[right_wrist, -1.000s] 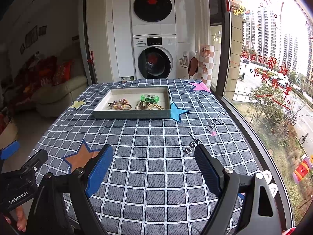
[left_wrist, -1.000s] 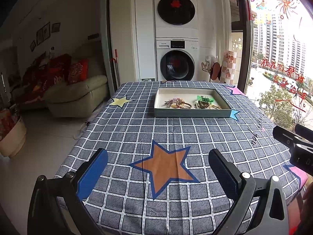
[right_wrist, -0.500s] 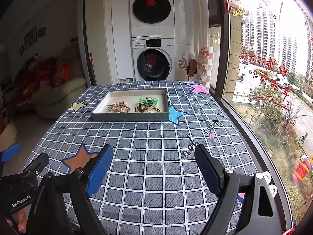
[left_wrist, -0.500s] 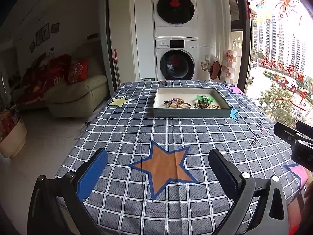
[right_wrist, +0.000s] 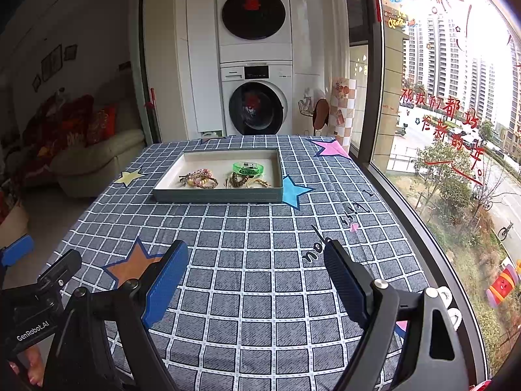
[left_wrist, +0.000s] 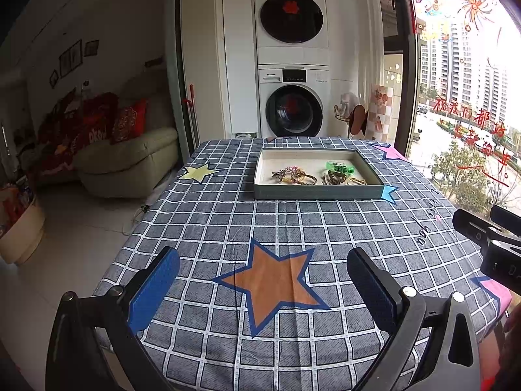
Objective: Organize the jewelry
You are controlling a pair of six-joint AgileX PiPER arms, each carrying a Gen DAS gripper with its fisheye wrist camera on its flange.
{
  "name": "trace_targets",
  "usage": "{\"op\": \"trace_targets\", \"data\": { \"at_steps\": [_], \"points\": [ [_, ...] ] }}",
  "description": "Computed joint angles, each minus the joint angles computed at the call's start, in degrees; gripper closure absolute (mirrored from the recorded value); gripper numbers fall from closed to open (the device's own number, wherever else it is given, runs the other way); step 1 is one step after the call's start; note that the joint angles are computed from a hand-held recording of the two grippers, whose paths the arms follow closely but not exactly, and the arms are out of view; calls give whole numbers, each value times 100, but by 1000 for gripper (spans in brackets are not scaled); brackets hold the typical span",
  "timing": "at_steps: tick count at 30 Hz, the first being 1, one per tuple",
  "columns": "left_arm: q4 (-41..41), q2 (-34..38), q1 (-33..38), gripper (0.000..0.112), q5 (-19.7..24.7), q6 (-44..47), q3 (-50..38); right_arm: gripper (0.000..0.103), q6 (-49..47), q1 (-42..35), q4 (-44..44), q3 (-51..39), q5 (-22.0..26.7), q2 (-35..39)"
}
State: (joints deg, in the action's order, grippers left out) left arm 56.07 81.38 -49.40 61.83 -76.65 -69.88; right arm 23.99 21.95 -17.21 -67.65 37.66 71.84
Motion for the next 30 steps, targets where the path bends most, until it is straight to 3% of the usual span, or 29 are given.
{"op": "trace_targets", "data": {
  "at_steps": [30],
  "points": [
    [-44,37,9,9,-28,-1,13,16,-76,-15,112,-65,-1,58]
  ]
}}
